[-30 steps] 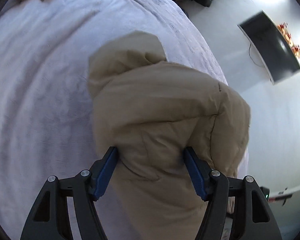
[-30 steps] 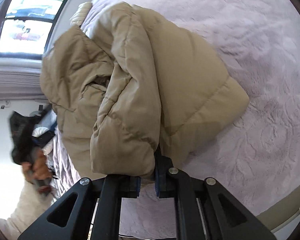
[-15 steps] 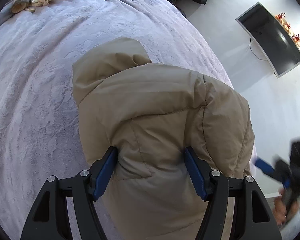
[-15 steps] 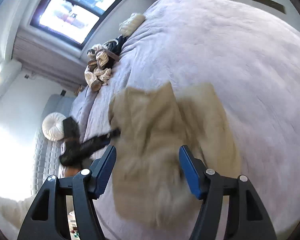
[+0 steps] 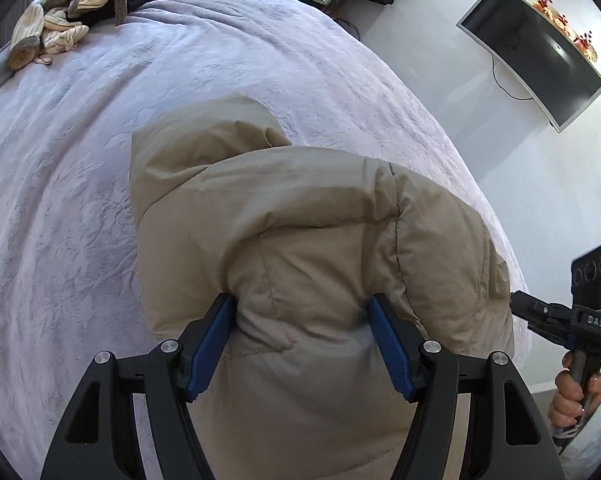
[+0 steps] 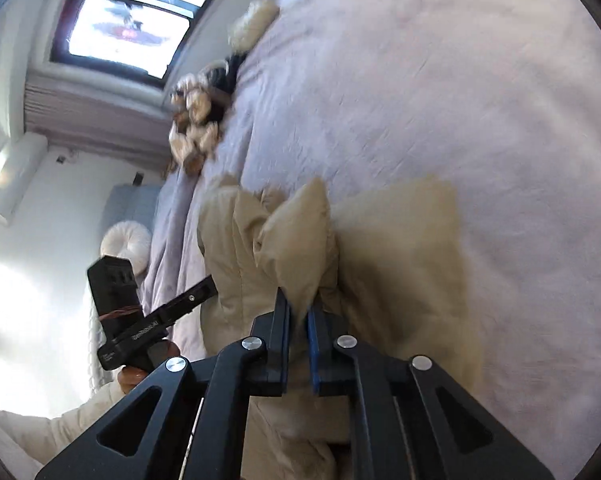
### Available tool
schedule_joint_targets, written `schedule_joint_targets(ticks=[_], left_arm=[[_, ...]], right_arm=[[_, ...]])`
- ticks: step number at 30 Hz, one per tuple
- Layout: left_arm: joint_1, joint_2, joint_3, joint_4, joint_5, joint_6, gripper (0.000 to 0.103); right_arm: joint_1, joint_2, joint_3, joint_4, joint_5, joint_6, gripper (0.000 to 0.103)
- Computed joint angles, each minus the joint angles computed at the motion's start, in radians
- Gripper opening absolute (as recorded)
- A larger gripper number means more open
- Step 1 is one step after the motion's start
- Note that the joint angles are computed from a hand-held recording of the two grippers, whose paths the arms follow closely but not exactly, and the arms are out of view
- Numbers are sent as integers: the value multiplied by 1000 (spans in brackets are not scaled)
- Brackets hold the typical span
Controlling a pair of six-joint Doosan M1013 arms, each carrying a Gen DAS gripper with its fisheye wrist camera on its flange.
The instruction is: Fold large clothes
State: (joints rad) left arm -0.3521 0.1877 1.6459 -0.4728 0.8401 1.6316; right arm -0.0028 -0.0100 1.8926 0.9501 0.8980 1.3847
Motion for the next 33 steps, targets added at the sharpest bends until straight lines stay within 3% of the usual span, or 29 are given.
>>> schedule_joint_targets(ticks=[3,6,10,13,17,21,25,29,33], left_arm=[[-2,0,-1,11,-3,-24,69],[-24,-3,0,52,-22,-42,70],[-56,5,-7,114,-50,-93,70],[-72,15,-16,150,-65,-144,70],[-127,33,-41,307,-41,-234,70],[-152,39,-48,368,-19,-255,70],[-159,41,-49,391,-13,-265,70],[-160,44,-52,401,-6,-273,70],[-164,45,-54,417,0,-281,70]], right_arm=[[-34,-10,20,-95,-12,117,7],[-63,43,41,-6,57,59,4],[-16,157,10,55,107,-49,1],[-9,217,-9,163,125,-132,1],[3,267,-61,124,167,-132,1],[-1,235,-74,19,162,-40,1],[-20,140,-60,-133,125,64,1],[-50,45,-28,-162,89,118,2],[-38,-18,-19,-87,87,50,2]])
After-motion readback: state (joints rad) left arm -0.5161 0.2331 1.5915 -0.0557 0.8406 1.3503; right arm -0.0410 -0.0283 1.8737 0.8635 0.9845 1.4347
